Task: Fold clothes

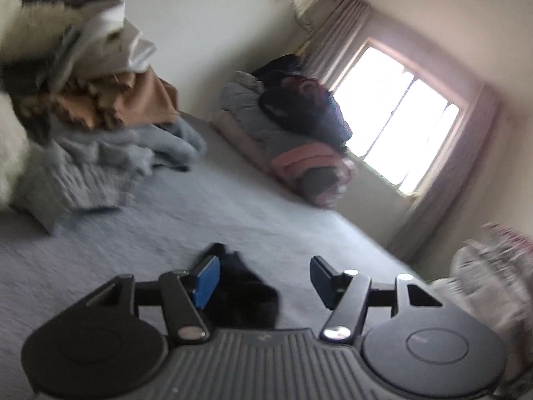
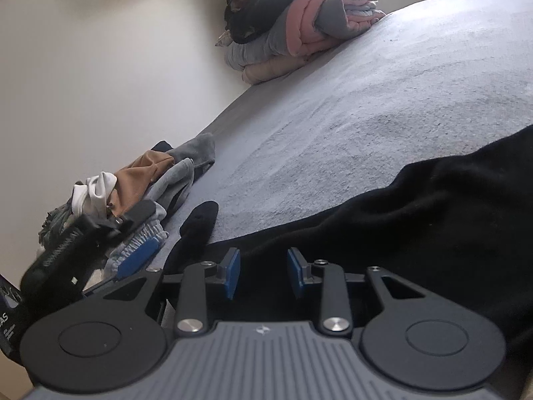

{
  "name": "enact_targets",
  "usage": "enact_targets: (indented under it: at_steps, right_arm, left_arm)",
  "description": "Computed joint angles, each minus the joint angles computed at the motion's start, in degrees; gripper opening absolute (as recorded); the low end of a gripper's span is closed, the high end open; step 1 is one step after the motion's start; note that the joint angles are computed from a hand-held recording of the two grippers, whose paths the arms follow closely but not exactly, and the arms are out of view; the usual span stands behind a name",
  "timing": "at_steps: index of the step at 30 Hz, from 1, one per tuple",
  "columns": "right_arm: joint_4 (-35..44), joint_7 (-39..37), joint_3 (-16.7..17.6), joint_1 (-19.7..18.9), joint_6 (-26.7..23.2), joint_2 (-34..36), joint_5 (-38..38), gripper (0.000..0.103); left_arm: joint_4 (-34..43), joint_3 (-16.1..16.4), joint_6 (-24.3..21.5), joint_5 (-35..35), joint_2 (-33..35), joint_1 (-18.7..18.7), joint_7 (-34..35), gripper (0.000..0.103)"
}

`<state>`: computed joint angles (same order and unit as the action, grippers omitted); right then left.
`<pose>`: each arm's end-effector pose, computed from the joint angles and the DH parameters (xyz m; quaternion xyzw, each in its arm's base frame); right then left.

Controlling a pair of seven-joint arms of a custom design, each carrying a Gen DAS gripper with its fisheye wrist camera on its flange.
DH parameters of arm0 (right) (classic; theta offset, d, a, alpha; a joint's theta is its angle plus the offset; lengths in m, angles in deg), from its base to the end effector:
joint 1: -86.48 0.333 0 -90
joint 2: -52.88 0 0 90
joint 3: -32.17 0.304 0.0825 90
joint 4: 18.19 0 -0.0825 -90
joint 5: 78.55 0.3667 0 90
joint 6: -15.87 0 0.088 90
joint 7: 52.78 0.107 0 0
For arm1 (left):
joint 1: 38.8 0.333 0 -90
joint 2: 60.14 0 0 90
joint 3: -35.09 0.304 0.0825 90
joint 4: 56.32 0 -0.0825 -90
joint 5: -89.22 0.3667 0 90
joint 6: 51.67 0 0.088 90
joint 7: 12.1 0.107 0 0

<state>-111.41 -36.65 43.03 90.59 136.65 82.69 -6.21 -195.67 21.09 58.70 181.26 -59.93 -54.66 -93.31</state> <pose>0.6476 0.2006 0.3514 -0.7756 0.3265 0.1646 0.5145 0.4369 -0.1705 0.3216 -0.7846 0.0804 -0.3871 0.4776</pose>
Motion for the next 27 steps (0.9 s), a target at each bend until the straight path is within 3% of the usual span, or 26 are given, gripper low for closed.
enact_targets:
  at_steps: [2, 5, 9, 12, 14, 16, 19, 23, 26, 27]
  right_arm:
    - [0.13, 0.31, -0.02, -0.21, -0.38, 0.27, 0.08, 0.034]
    - [0.3, 1.03, -0.06, -0.65, -0.92, 0.61, 0.38, 0.034]
    - [0.37, 1.78, -0.03, -1.11, -1.12, 0.77, 1.03, 0.034]
    - [0.49, 2.13, 0.02, -1.38, -1.41, 0.92, 1.36, 0.034]
    - [0.62, 2.47, -0.01, -1.54, -1.61, 1.04, 1.44, 0.034]
    - [0.67, 2.47, 0.03, -1.66, -1.78, 1.07, 1.52, 0.034]
    - [0.68, 2.24, 0.12, -1.95, -2.41, 0.99, 1.83, 0.034]
    - [0.7, 2.06, 0.06, -2.04, -3.21, 0.93, 1.71, 0.034]
    - [0.58, 1.97, -0.01, -1.99, -3.36, 0.84, 1.64, 0.034]
    - [0.66, 2.01, -0.02, -2.05, -3.59, 0.89, 1.66, 0.034]
  left_arm:
    - [1.03, 0.67, 2.79, -3.35, -0.93, 0.76, 5.21, 0.06]
    - [0.44, 3.16, 12.71, -3.09, -3.05, 4.08, 8.75, 0.055]
    - [-1.07, 4.71, 21.44, 4.03, -3.07, 7.86, -4.55, 0.04]
    - [-0.47, 4.11, 19.98, 1.65, -2.32, 8.46, -3.68, 0.025]
    - [-0.66, 3.6, 18.0, 0.14, -2.59, 8.29, -2.26, 0.006]
    - [-0.96, 2.95, 15.98, -2.75, -3.72, 7.82, 1.82, 0.0]
    - [-0.44, 1.23, 10.56, -11.69, -6.12, 6.32, 13.54, 0.0]
    - [2.08, -2.16, -0.31, -22.53, -7.64, 3.94, 27.24, 0.0]
    - [-0.79, -0.62, 4.31, -21.65, -11.35, 3.53, 26.94, 0.002]
    - [-2.23, 0.15, 7.83, -19.94, -12.47, 4.35, 23.64, 0.005]
